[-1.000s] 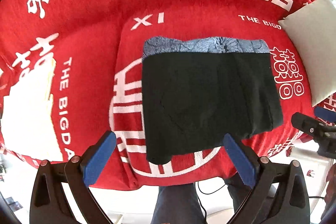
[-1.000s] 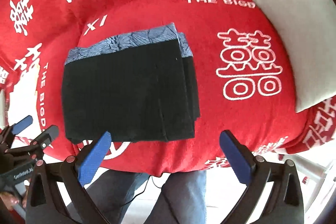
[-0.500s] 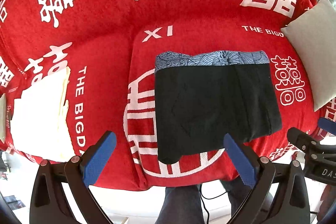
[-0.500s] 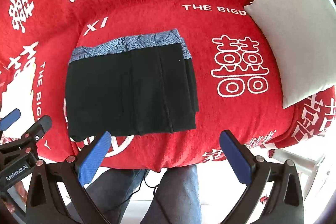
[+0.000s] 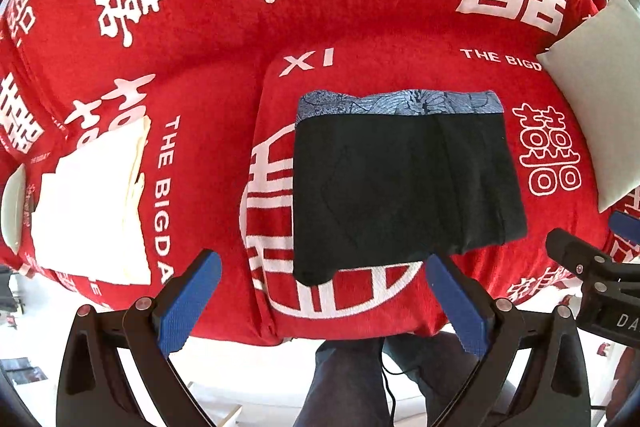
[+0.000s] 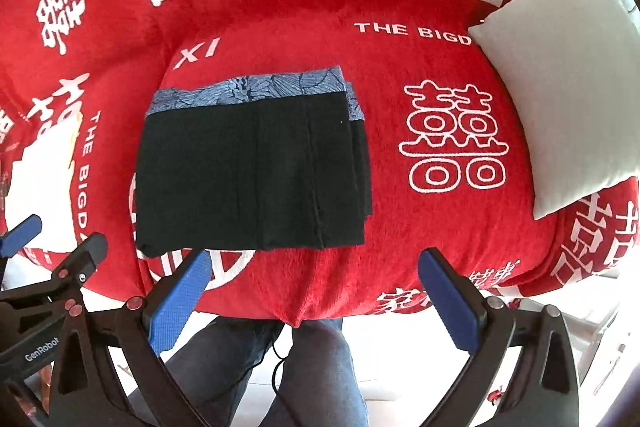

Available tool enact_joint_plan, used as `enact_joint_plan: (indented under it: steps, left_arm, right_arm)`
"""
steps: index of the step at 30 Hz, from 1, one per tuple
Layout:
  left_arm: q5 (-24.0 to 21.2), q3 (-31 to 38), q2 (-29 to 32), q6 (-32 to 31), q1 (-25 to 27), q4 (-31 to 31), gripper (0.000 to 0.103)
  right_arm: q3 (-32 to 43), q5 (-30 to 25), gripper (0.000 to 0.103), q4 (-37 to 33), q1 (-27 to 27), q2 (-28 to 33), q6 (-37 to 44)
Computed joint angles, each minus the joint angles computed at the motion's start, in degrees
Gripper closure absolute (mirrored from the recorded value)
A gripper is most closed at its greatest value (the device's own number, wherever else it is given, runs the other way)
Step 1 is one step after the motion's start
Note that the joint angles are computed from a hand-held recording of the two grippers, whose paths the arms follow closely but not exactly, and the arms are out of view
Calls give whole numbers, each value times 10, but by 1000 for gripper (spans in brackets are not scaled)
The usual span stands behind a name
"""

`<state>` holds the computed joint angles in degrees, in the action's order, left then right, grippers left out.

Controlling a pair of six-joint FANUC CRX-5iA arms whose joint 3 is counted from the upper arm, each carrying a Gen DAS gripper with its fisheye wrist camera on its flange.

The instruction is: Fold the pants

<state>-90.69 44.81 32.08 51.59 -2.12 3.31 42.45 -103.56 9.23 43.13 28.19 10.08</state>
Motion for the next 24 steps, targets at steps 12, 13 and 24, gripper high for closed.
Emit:
enact_joint_plan:
  steps: [12,13,24]
  left_arm:
    - [11,-33,-34,8,-3,-6,0]
    - [11,-35,-35,8,-3,-6,0]
    - [6,-42,-42,33,-2,-9,0]
  right_arm:
    - [-17,7,0,5,11,-23,-4]
    - [-17,7,0,8,12,-23,-1]
    - [-18,11,0,16,14,-24,17]
